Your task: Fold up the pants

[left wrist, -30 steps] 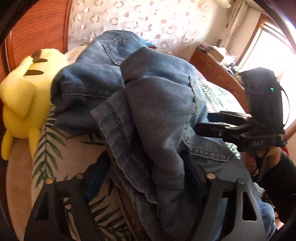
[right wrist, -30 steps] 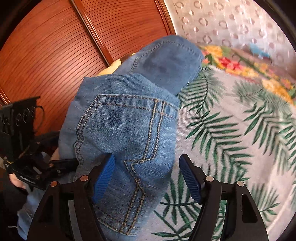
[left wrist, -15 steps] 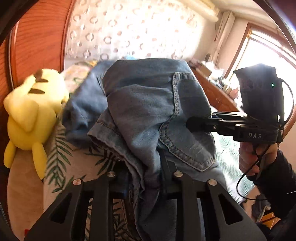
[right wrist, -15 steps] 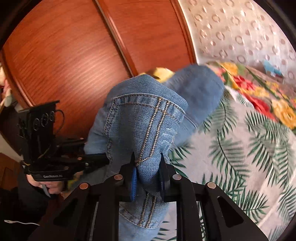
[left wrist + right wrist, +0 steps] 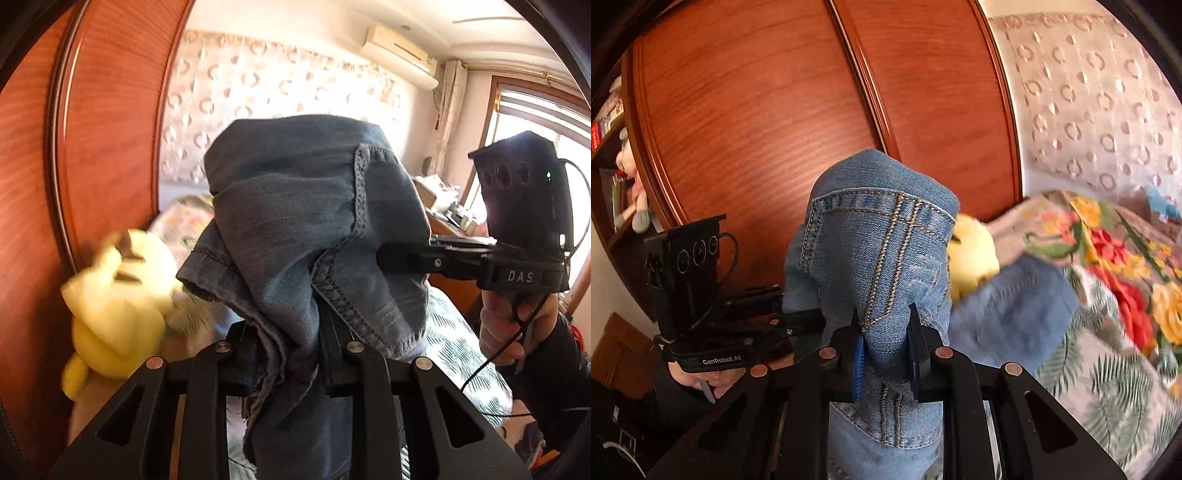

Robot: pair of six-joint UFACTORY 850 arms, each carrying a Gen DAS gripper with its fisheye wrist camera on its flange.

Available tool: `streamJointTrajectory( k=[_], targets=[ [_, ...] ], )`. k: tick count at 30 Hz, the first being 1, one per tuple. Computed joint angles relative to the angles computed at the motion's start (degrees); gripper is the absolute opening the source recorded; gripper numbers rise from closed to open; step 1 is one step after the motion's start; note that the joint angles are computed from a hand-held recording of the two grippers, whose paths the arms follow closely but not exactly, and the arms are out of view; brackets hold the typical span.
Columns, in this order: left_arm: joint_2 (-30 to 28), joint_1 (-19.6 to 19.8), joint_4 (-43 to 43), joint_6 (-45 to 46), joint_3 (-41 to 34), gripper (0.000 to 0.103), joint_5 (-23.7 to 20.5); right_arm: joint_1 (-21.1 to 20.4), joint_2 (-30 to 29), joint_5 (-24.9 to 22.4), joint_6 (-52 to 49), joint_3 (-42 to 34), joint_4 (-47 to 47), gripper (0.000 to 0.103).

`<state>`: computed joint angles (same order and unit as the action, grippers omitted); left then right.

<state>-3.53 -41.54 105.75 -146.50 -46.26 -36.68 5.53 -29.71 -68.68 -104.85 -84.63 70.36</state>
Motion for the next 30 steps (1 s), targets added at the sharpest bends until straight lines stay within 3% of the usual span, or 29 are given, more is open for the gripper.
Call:
streamJointTrajectory(
  k=[5, 8, 11, 16, 17, 20, 24, 27, 30],
  targets=[
    [-1.94, 6.14, -4.42, 11.91, -4.68, 0.026, 3.6, 1.29, -6.97, -1.41, 5.44, -8.05, 3.41, 0.019],
    [-7.85, 11.93, -6.1, 17.29, -10.15, 0.026, 10.75, 2.31, -12.67, 1.68, 8.55, -13.06, 4.83, 0.019],
    [-16.37, 16.27, -13.71, 26.69, -17.09, 0.026, 17.52, 3.43, -20.83, 6.57, 15.48, -21.65, 1.77, 0.019],
    [-26.14, 18.51, -28.81, 43.23, -24.93, 0.026, 20.58, 4.14, -29.26, 13.22, 22.01, -30.57, -2.91, 0.026],
    [-26.77, 18.82, -29.9, 44.72, -25.44, 0.026, 20.77, 4.09, -29.99, 13.65, 22.68, -31.46, -3.57, 0.033],
    [-28.45, 19.13, -33.8, 49.46, -27.04, 0.026, 20.78, 4.05, -30.54, 16.49, 24.0, -32.35, -4.96, 0.05],
    [-28.84, 18.99, -37.23, 53.45, -28.12, 0.028, 20.03, 3.89, -29.76, 18.65, 24.64, -32.86, -5.22, 0.054],
    [-28.77, 18.51, -40.06, 56.35, -29.03, 0.029, 18.2, 4.06, -23.08, 23.74, 16.81, -23.59, 0.74, 0.054],
    [-28.46, 18.09, -37.98, 54.03, -28.87, 0.035, 15.61, 4.31, -15.67, 28.24, 2.52, -13.03, 12.36, 0.054]
  ],
)
